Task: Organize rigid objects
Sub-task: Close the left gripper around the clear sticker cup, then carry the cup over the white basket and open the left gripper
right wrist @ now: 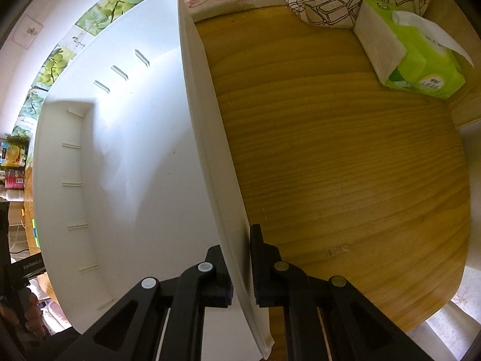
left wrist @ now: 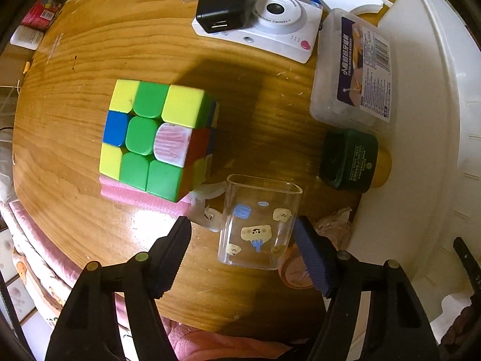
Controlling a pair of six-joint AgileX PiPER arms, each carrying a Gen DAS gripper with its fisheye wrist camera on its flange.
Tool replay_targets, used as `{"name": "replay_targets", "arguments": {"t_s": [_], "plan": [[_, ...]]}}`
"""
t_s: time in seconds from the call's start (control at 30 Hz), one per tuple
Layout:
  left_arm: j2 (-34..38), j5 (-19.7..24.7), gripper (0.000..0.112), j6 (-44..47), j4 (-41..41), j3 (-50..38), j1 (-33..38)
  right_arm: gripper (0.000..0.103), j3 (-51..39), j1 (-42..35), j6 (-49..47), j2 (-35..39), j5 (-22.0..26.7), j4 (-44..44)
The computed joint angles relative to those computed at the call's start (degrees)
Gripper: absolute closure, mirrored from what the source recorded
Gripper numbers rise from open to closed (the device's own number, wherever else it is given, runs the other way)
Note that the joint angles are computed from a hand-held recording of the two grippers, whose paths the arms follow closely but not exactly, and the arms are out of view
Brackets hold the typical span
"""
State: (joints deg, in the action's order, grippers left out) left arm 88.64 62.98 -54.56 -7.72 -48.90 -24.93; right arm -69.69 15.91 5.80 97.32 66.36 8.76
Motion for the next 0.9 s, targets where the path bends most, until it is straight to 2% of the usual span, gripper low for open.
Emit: {"name": "replay_targets", "arguments": {"t_s": [0.03,0.07,0.1,0.37,0.47,0.6,0.77,0.9], "plan": [[-0.04,-0.09,0.044,0.15,-0.24,0.05,0.16,0.094,0.05,0.07,0.13,-0.04,-0.03,0.02],[-0.59,-0.80,0.056,1.29,-1.79,0.59,1.00,0.094,0.24,0.05,0.04,-0.09,-0.17,0.12],[-1.38,-2.13,0.058,3.18,-4.08,1.43,2.41,0.094,0.72,0.54,0.40,0.00,-0.83,0.21],[-0.23,-2.68,0.058,3.59,-4.38,1.02,2.60,0.094,1.42,0.57,-0.03,-0.41,-1.36,0.51],[-4.60,-2.46,0.058,3.36,-4.60,5.25,2.61,0.094,1.55,0.59,-0.16,-0.58,-1.47,0.59],[-6.32,-1.97,0.058,2.55,-4.46,6.64,2.75,0.094,1.72,0.92,-0.11,-1.01,-1.51,0.59],[-10.84,1.03,0.058,-0.28,-3.15,6.75,1.37,0.097,2.48,1.77,-0.73,-1.61,-2.32,0.02],[-15.02,5.76,0.058,-4.38,-1.24,4.98,-1.48,0.098,3.19,2.56,-0.76,-2.25,-3.07,-0.52]]}}
